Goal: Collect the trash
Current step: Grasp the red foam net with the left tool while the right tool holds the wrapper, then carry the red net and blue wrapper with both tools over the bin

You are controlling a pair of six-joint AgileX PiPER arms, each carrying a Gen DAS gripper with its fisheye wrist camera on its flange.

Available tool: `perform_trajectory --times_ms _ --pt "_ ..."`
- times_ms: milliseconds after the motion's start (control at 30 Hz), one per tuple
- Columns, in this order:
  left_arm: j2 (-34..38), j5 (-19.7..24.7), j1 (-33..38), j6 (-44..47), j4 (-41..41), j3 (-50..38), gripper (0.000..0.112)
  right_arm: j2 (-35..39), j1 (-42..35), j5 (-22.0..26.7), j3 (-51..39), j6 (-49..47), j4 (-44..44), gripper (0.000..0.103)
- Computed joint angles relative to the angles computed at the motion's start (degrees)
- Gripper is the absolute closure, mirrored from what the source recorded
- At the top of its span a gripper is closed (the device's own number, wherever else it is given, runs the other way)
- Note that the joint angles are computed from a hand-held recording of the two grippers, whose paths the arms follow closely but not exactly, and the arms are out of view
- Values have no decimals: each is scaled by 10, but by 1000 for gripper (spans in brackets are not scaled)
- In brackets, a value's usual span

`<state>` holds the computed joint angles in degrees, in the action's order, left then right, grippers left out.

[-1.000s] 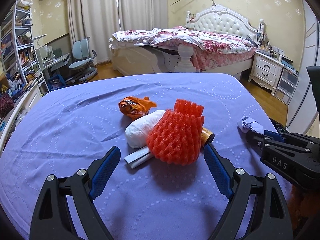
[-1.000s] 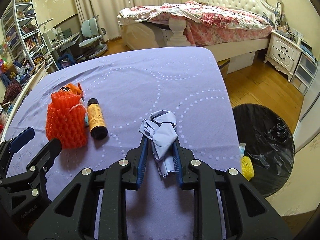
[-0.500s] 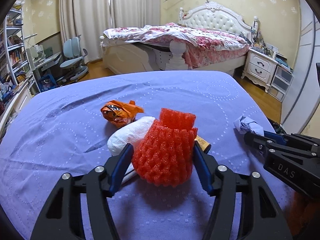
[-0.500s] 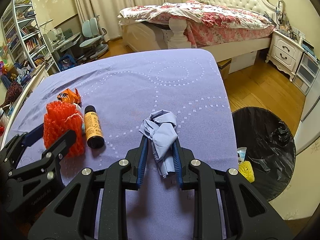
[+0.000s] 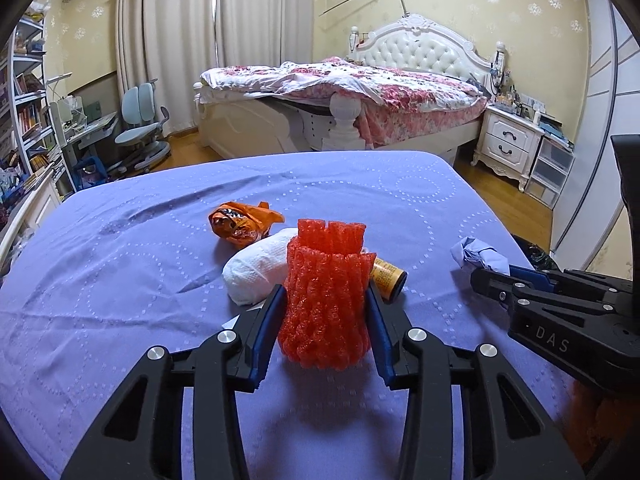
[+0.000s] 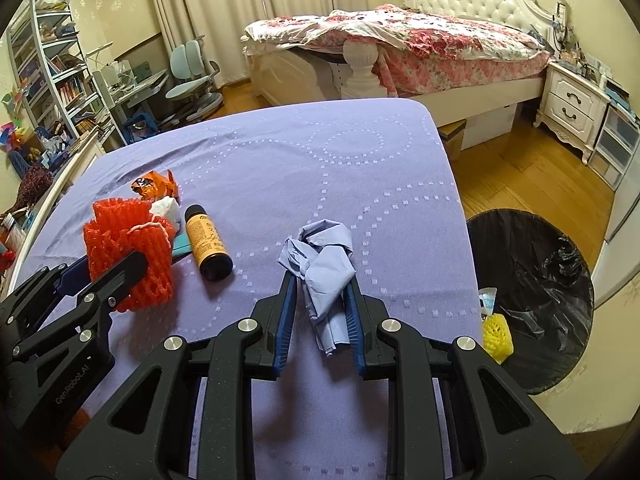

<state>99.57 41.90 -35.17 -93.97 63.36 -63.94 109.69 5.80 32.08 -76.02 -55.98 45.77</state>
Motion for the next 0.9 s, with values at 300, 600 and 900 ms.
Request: perform_trajectory --times_ms 300,600,900 --pt "-13 15 -32 -25 5 9 71 -42 -30 2 52 -66 62 80" --pt "19 9 -60 -10 3 -40 71 -79 -92 5 89 -128 113 80" --pt "103 -14 -59 83 -47 -173 71 -60 -156 9 49 -123 116 80"
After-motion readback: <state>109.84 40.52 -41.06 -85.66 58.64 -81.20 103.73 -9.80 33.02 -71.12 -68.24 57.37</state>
